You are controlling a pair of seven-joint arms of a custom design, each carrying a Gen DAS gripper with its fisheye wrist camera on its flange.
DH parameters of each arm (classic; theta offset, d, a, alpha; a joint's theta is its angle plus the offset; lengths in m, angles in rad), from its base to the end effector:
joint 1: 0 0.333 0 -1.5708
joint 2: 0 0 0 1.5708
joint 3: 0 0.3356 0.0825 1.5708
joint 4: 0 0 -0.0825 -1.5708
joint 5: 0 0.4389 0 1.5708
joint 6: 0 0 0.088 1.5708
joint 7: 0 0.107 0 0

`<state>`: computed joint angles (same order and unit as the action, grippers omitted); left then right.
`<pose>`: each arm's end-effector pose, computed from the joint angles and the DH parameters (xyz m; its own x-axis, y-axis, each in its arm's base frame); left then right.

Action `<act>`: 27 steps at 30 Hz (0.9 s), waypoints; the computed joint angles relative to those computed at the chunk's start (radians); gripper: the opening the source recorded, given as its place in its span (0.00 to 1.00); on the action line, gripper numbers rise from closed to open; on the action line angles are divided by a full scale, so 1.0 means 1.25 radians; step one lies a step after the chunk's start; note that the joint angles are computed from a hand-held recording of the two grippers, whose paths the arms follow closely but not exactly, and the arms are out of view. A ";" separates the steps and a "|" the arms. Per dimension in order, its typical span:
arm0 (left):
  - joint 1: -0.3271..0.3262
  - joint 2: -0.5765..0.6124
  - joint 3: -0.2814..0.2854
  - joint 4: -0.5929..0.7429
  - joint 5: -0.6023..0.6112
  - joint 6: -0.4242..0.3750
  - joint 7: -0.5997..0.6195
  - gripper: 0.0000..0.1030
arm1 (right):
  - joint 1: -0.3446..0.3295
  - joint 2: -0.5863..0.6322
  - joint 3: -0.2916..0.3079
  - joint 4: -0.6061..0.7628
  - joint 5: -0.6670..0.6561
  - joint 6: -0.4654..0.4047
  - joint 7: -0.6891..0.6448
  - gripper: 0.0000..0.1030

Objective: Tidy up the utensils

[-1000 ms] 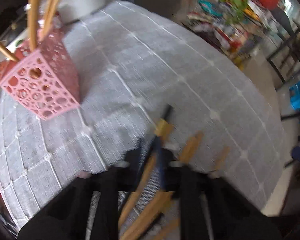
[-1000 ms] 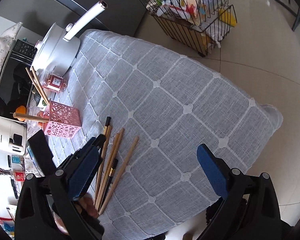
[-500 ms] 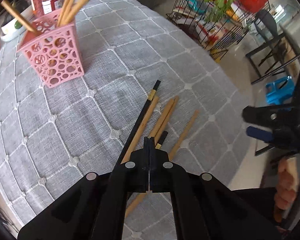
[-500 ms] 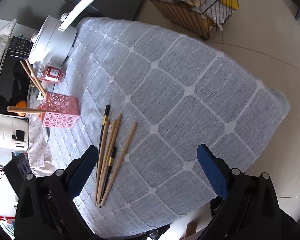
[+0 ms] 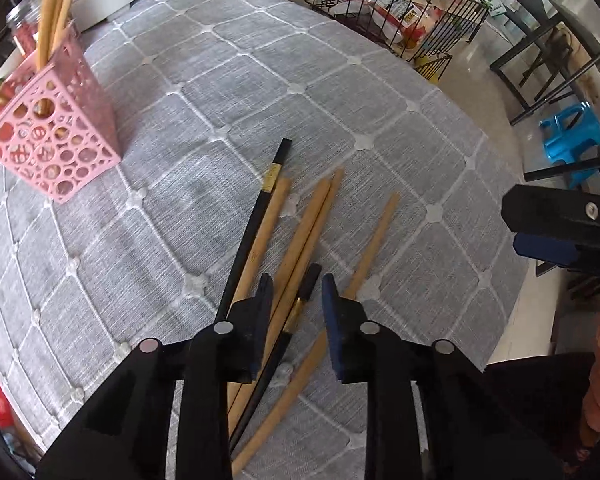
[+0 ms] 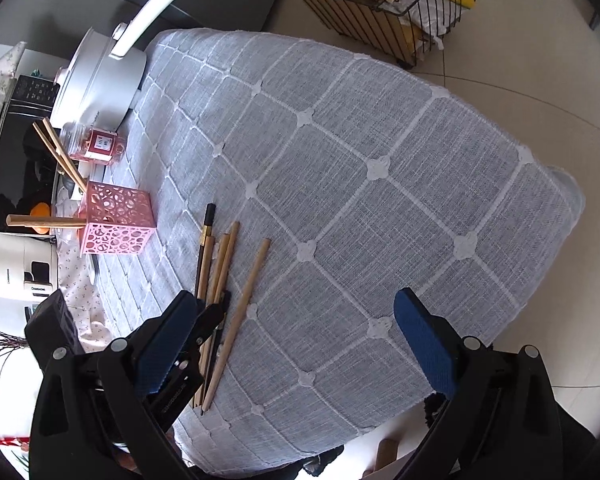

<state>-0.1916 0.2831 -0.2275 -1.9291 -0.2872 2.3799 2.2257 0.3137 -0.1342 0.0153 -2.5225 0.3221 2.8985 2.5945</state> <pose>0.6217 -0.2724 0.3501 -0.7684 -0.6233 0.1453 -0.6359 0.7177 -0.2839 0.5021 0.1514 0.3604 -0.7146 -0.4891 -0.5001 -0.5383 0.8411 -0.0533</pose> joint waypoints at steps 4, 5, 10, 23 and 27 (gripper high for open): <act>0.000 -0.006 -0.011 -0.002 -0.019 0.004 0.032 0.18 | -0.005 -0.005 0.002 -0.006 -0.008 0.002 0.010 0.93; -0.002 -0.009 -0.008 -0.006 -0.013 0.002 0.032 0.18 | -0.008 -0.008 0.004 -0.009 -0.016 0.003 0.021 0.93; -0.014 0.020 -0.004 0.020 0.010 -0.024 0.010 0.17 | 0.008 -0.012 -0.013 -0.018 0.025 0.009 -0.004 0.93; -0.036 -0.016 0.007 -0.064 0.107 0.115 -0.015 0.06 | -0.009 0.013 0.005 0.010 -0.011 -0.017 0.017 0.93; 0.005 -0.078 -0.013 -0.111 -0.002 0.140 0.060 0.06 | -0.024 0.053 0.023 0.061 -0.093 -0.054 0.067 0.93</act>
<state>-0.1848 0.1860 -0.2437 -2.0681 -0.2901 2.5547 2.3005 0.2831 -0.0678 0.0447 -2.4464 0.2059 2.8308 2.6779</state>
